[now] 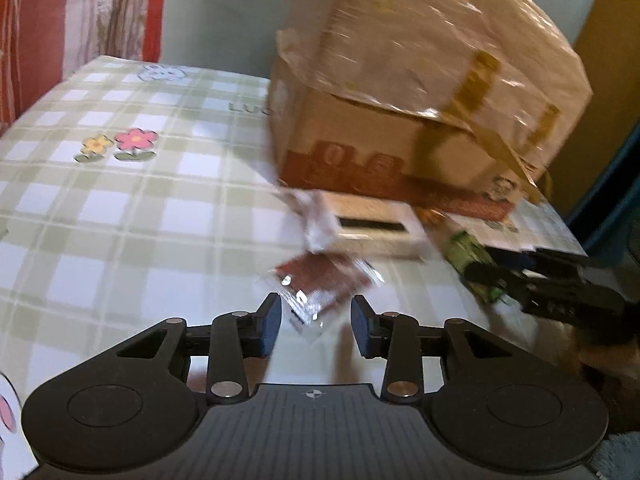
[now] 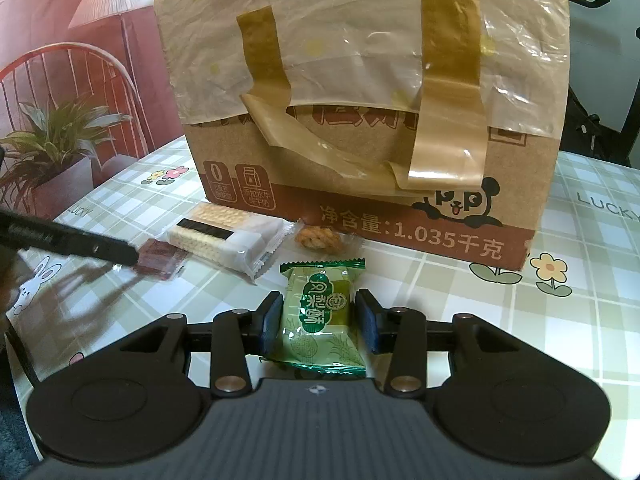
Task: Organize snacks
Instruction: 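Grasp the green square cake with right tool while left tool grasps red-brown packet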
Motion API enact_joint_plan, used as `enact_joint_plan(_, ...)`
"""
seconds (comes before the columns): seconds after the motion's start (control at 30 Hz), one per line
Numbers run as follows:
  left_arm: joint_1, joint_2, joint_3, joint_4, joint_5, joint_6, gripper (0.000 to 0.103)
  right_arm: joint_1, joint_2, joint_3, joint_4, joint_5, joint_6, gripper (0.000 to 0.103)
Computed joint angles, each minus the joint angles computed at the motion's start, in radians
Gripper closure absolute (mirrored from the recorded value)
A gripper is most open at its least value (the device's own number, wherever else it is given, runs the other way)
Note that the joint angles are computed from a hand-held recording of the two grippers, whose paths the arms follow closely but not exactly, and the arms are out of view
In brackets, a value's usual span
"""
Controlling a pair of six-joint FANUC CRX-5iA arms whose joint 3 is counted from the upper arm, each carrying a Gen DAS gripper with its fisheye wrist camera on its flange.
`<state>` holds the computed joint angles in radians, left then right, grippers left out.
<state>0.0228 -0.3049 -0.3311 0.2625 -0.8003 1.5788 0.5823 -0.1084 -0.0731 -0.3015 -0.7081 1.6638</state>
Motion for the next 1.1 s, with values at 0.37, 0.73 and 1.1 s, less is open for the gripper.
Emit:
enact_joint_plan(0.37, -0.11, 0.03, 0.11, -0.21, -0.025, 0.067, 0.035, -0.002, -0.002, 0.001, -0.003, -0.004, 0.001, 0.06)
enact_joint_plan(0.73, -0.179, 0.149, 0.225, -0.378, -0.065, 0.009, 0.034, 0.003, -0.004, -0.002, 0.004, -0.001, -0.01, 0.06)
enact_joint_plan(1.1, -0.163, 0.154, 0.215, -0.368, -0.042, 0.089, 0.053, 0.001, -0.005, -0.002, 0.001, -0.002, -0.009, 0.06)
